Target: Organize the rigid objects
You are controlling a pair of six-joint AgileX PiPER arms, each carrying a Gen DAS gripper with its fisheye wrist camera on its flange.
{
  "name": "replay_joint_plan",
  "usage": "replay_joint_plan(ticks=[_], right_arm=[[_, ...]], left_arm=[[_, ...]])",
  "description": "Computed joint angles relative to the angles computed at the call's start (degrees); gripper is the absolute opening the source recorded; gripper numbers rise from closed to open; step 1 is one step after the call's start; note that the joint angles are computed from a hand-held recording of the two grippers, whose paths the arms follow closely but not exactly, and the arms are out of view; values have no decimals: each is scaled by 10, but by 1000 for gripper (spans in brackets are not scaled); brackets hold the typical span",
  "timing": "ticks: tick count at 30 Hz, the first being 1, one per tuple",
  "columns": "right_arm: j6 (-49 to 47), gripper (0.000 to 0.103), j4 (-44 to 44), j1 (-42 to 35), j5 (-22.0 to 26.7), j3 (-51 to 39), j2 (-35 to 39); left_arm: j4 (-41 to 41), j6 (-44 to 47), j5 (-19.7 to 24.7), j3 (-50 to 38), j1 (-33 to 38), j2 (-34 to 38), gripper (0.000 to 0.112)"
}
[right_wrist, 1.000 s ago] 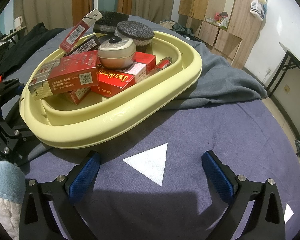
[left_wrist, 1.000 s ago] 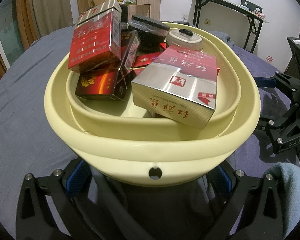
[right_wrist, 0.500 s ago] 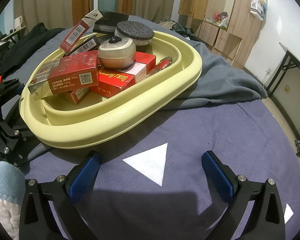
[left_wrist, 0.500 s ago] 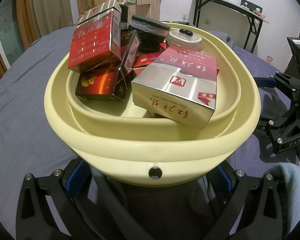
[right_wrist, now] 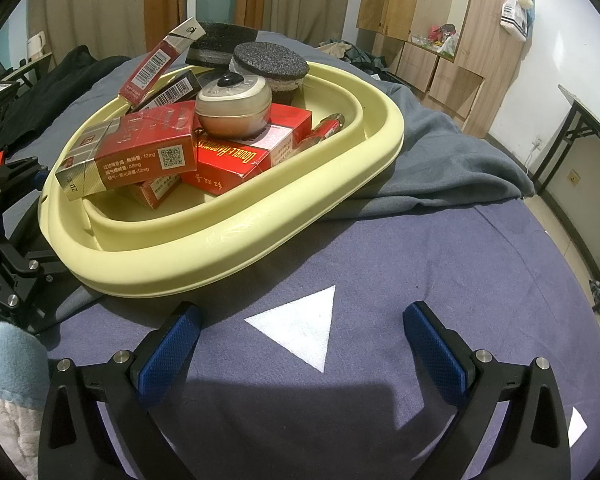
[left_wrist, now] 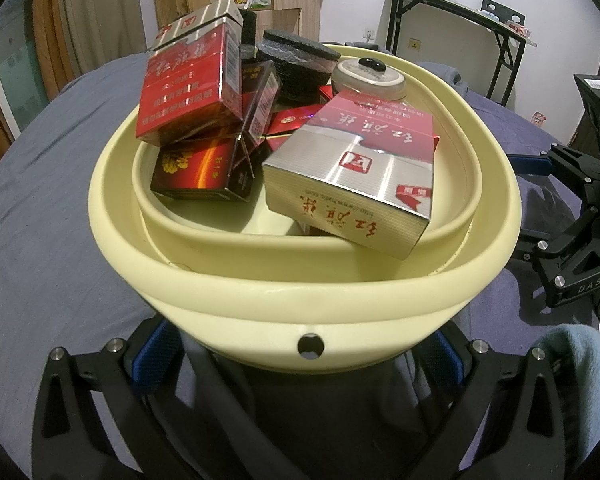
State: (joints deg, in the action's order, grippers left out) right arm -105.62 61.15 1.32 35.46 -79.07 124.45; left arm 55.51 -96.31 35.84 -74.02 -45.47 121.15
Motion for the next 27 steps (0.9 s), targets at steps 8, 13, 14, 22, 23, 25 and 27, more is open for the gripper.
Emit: replay_joint_plan(ticks=[8,13,14,22,23,25,27], right_arm=[[1,103,-1,0,0,-1,1],[4,103,-3,1,0,-4,2],[2,103,-2,0,0,-2,1],[5,103,-3,1,1,-5,2],[3,103,-2,0,1,-2,1],[6,103,-4,1,1,-6,2],[5,103,-3,0,1,-5,2]], left_arm=[[1,-2,0,2,-1,-1,103],[1,-2,0,2,-1,-1,103],[1,-2,0,2,0,-1,103],[1,-2,0,2,-1,-1,103],[1,-2,0,2,-1,-1,103],[-1,1,0,-1,1,1,103],[1,-2,0,2,-1,-1,103]])
